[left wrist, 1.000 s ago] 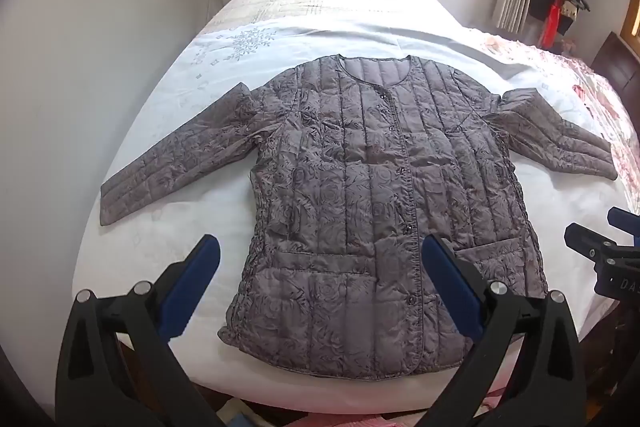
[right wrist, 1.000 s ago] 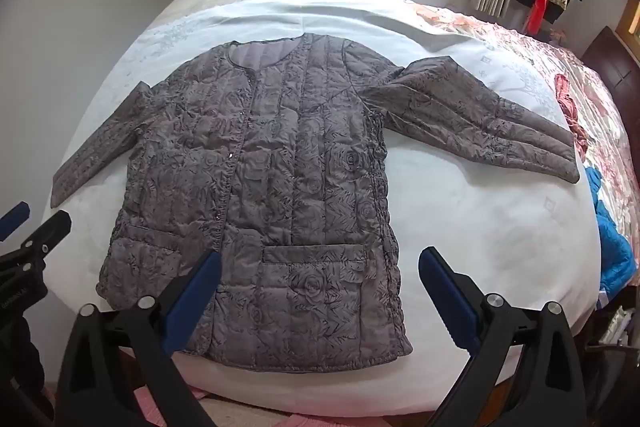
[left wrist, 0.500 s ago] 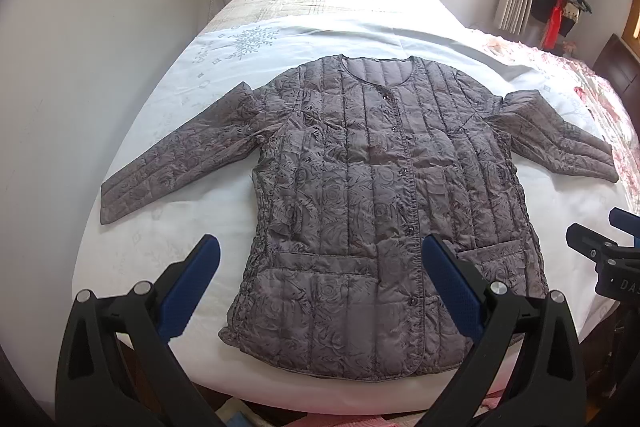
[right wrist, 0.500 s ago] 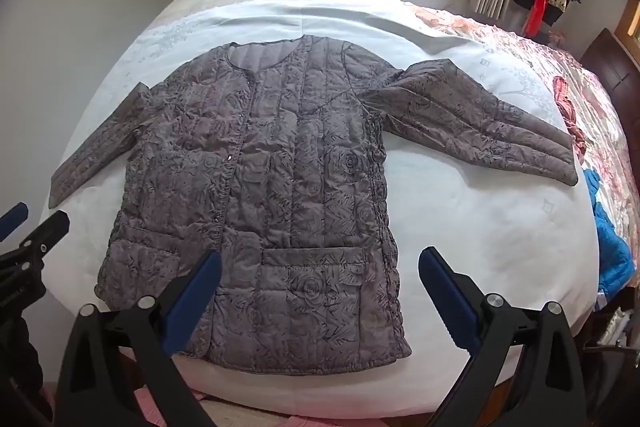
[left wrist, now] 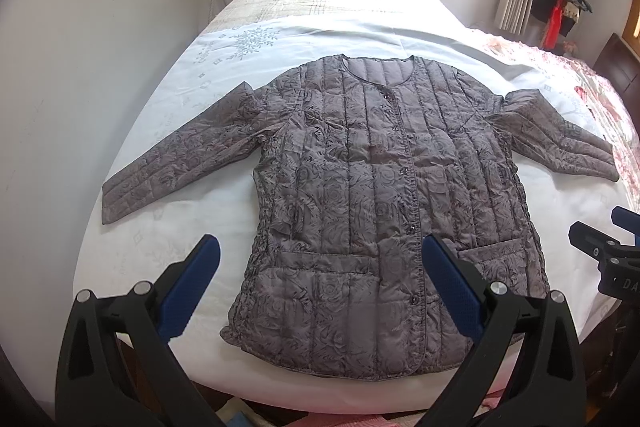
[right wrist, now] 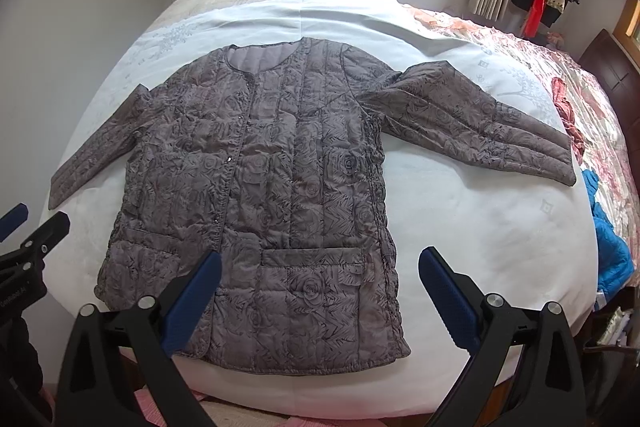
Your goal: Fold large clothes
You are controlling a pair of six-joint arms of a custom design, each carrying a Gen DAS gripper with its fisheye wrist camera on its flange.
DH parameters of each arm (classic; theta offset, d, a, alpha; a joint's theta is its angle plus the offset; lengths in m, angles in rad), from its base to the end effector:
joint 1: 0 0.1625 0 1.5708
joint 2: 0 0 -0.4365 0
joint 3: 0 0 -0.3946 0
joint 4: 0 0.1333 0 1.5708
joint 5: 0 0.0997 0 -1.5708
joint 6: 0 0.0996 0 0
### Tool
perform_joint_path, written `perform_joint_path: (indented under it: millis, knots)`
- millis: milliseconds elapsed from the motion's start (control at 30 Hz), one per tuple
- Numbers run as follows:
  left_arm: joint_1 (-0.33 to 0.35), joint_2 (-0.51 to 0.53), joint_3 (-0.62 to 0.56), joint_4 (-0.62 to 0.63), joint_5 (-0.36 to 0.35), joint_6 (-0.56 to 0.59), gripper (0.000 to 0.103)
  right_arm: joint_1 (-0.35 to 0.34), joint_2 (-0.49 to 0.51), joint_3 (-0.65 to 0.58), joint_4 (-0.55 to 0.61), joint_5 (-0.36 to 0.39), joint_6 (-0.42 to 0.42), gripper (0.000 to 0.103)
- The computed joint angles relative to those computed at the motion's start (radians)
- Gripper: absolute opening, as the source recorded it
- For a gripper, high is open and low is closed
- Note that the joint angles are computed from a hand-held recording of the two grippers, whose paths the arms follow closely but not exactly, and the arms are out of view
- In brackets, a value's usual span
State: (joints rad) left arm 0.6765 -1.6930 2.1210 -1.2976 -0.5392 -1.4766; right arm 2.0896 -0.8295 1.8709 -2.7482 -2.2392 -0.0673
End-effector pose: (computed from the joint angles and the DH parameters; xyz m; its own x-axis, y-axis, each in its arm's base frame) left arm -0.1352 -0.3891 0.3286 -0.5828 -0.4060 -0.7039 0.1658 0.7886 -0.5921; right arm 0.3613 -0.4885 0.0799 -0.6885 -0.3733 0.6217 -0.5388 0.8372 -0.0940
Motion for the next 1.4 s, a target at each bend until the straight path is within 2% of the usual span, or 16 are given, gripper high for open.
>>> perform_joint_path:
  millis: [1400]
  knots:
    - [-0.008,-0.007,-0.007,0.039,0.002,-0.027,0.100,0.008,0.005,-0.004,-0.012,0.002,-0.010,0.099]
